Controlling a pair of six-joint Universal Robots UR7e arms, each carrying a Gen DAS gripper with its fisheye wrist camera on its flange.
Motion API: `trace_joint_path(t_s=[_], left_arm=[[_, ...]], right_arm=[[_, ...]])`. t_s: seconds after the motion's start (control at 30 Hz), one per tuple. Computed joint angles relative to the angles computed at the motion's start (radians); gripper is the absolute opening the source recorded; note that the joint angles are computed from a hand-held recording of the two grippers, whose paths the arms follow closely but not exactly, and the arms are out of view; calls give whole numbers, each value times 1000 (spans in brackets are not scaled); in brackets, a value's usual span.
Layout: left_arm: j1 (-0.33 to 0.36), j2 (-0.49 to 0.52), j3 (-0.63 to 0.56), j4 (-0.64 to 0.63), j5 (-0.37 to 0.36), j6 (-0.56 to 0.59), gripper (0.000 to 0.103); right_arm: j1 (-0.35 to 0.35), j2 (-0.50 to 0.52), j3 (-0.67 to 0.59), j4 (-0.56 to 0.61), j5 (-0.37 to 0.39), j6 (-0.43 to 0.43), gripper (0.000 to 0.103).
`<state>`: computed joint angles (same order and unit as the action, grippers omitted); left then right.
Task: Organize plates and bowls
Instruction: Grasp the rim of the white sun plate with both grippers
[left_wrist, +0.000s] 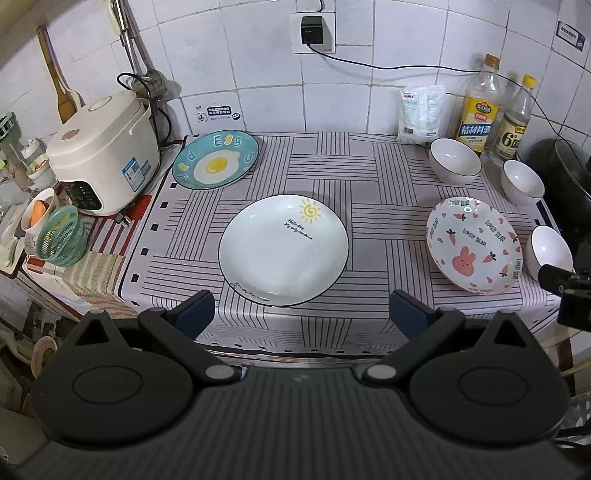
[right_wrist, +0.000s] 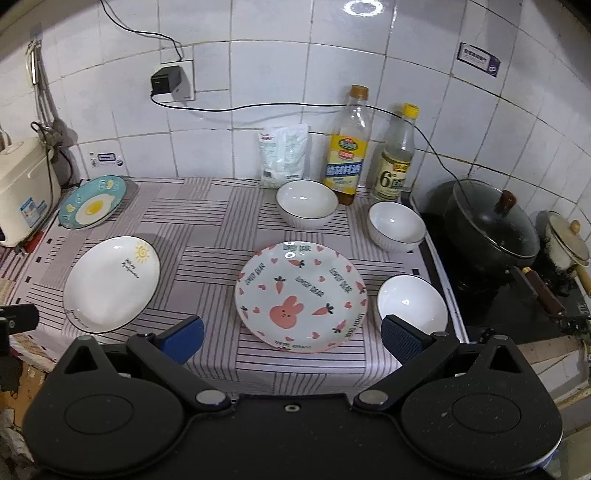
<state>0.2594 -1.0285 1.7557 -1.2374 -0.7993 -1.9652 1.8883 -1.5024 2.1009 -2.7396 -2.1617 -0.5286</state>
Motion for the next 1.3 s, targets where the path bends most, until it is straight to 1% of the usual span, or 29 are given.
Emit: trace_joint_path(t_s=[0.17, 0.27, 0.4, 0.43, 0.47, 0.5, 0.53, 0.57, 0.6, 0.63, 0.67, 0.7, 0.73, 0.8, 0.83, 0.9, 0.93, 1.0, 1.07, 1.13, 1.17, 1.23, 1.27, 1.3], left_arm=[[3, -11, 20, -21, 20, -1, 102], [0, -27, 49, -16, 46, -29, 102], [5, -68, 105, -7, 90, -59, 102], [10, -82, 123, -12, 101, -62, 102], [16, -96, 144, -19, 112, -66, 102], [26, -111, 165, -27, 118, -72, 102], [39, -127, 189, -50, 119, -62, 102], [58, -153, 224, -106, 117, -21, 102], [76, -166, 245, -140, 111, -6, 102], [94, -176, 263, -162, 107, -12, 102], [109, -190, 287, -188, 115, -28, 102], [124, -204, 317, -229, 128, -33, 102], [140, -213, 343, -266, 137, -27, 102], [174, -213, 367, -282, 144, -29, 100], [186, -213, 382, -292, 151, -19, 100], [222, -207, 403, -298, 170, -3, 99], [240, -205, 409, -300, 172, 3, 99], [281, -205, 416, -327, 159, 29, 94], [312, -217, 438, -377, 149, 50, 94], [335, -223, 448, -401, 140, 65, 91], [343, -222, 447, -401, 139, 72, 88], [351, -230, 465, -454, 151, 116, 73], [349, -231, 471, -471, 159, 127, 56], [345, -230, 480, -491, 173, 143, 53]], right_arm=[[-4, 4, -2, -8, 34, -15, 103], [-21, 7, 18, -85, 101, -73, 103], [-63, 39, 63, -280, 255, -215, 103], [-73, 51, 70, -315, 295, -241, 103], [-88, 63, 77, -342, 351, -270, 103], [-111, 75, 85, -359, 421, -305, 103], [-126, 87, 89, -367, 474, -331, 103], [-137, 104, 87, -360, 505, -349, 103], [-142, 129, 83, -355, 520, -357, 103], [-147, 155, 73, -330, 538, -363, 103], [-153, 184, 59, -290, 558, -366, 103], [-155, 207, 50, -265, 561, -359, 103], [-167, 237, 40, -241, 586, -362, 102], [-184, 299, 26, -223, 610, -370, 98], [-193, 330, 19, -215, 621, -367, 94], [-202, 385, 5, -203, 615, -332, 92], [-211, 407, -2, -192, 624, -322, 90], [-226, 445, -6, -189, 632, -269, 87], [-244, 467, -16, -157, 653, -216, 83], [-258, 486, -19, -149, 668, -197, 80], [-258, 498, -22, -153, 664, -198, 75], [-259, 515, -28, -149, 650, -194, 64], [-263, 519, -31, -141, 655, -191, 59], [-270, 524, -36, -133, 671, -190, 57]])
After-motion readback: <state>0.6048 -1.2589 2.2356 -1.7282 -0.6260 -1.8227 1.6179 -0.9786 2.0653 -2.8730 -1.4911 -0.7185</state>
